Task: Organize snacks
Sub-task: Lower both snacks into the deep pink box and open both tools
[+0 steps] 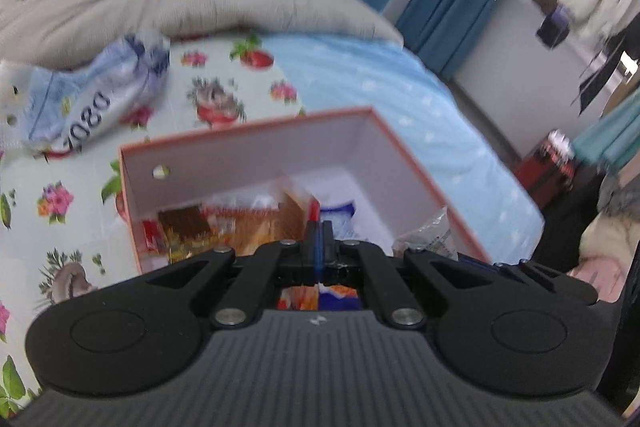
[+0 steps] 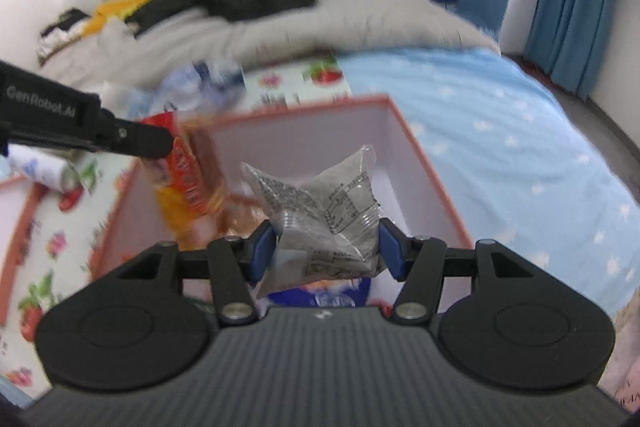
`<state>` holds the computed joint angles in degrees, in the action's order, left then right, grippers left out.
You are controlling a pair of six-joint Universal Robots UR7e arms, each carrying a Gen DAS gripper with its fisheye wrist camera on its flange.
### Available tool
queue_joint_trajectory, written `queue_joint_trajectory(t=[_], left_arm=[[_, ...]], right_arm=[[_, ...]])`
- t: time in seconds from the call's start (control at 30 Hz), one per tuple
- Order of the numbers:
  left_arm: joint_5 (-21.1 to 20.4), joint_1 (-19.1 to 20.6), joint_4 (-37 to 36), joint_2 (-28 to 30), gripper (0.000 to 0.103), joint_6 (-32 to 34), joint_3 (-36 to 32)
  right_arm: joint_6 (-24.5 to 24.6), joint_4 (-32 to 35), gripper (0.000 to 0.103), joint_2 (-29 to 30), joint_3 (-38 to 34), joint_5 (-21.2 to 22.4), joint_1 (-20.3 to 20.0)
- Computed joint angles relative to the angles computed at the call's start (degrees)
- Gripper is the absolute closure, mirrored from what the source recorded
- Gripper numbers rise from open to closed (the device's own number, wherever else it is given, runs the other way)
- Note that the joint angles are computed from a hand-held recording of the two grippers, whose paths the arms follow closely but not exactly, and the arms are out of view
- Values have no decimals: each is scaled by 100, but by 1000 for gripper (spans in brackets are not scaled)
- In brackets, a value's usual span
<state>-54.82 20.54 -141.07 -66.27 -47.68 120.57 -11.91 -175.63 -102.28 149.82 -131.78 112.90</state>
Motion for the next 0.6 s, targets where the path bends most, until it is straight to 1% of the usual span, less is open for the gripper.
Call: queue_joint_trajectory(t=[0.1, 0.17, 0.27, 0.3, 0.33, 0.37, 0.4, 0.43, 0.5, 0.6], left_arm=[[-151, 104, -48, 74, 103, 22, 93], [-158, 130, -73, 77, 103, 47, 126], [-420, 265, -108, -9, 101, 26, 129], [-473, 295, -56, -49, 93, -16, 110], [-474, 308, -28, -99, 77, -63, 126], [-409, 287, 34, -165, 65, -145, 141], [-307, 230, 135, -232, 48, -249, 140], [-194, 167, 96, -329, 45, -252, 203], [-105, 49, 191, -507, 43, -227, 213], [136, -179, 372, -776, 43, -111, 199]], right_arm=[[-35, -230, 45, 113, 177, 17, -205], [7, -267, 44, 139, 249, 31, -224], [55, -196, 42, 118, 248, 105, -245], [93, -153, 40, 104, 228, 122, -231], [112, -174, 37, 91, 218, 134, -199], [128, -228, 25, 91, 207, 102, -149], [132, -263, 18, 70, 190, 84, -98], [123, -279, 19, 23, 167, 119, -58], [186, -143, 19, -169, 97, 207, 50], [351, -43, 19, -309, -57, 40, 416]])
